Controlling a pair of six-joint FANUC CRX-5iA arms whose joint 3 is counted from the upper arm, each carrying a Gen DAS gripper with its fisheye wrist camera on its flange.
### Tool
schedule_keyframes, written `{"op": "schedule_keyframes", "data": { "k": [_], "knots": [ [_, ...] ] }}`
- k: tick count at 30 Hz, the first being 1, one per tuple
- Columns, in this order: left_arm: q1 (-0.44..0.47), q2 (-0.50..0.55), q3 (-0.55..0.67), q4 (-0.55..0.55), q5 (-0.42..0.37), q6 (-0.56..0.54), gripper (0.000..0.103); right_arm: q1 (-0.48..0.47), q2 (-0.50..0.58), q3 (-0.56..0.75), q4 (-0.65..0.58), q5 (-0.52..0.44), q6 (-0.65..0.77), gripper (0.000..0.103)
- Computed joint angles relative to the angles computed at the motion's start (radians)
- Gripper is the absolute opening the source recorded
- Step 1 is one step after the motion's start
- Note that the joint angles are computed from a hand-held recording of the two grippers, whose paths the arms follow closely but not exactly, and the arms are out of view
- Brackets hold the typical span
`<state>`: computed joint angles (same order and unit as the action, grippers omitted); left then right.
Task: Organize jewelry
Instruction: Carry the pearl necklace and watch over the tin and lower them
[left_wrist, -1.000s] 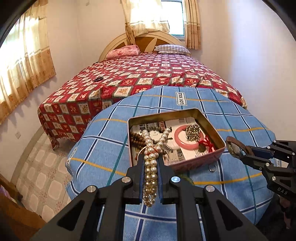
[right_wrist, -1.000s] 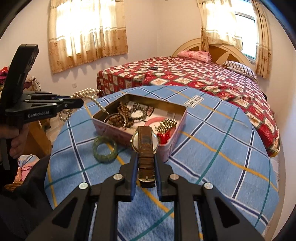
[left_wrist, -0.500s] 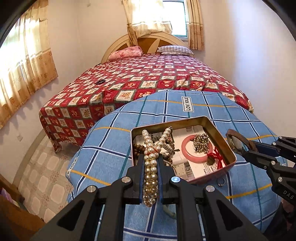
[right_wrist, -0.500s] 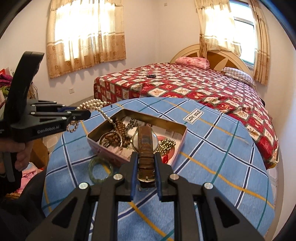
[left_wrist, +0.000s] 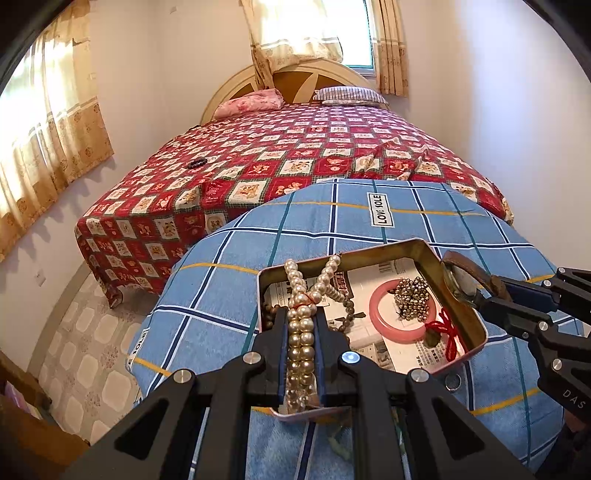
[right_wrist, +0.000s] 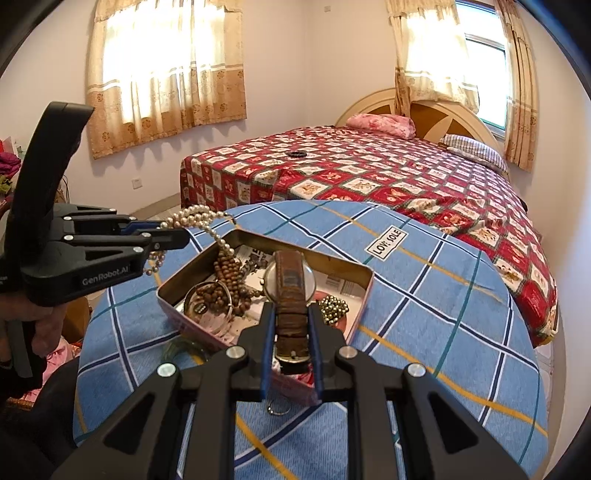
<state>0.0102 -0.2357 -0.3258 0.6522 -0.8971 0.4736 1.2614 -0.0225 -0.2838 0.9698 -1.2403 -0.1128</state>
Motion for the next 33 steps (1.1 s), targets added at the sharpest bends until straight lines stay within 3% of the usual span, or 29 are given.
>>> {"op": "schedule_keyframes", "data": {
  "k": [33],
  "knots": [
    [-0.074, 0.102, 0.065, -0.139, 0.052, 0.108, 0.011, -0.084, 0.076, 0.063, -0.080, 0.030, 0.050, 0.020]
  ]
}}
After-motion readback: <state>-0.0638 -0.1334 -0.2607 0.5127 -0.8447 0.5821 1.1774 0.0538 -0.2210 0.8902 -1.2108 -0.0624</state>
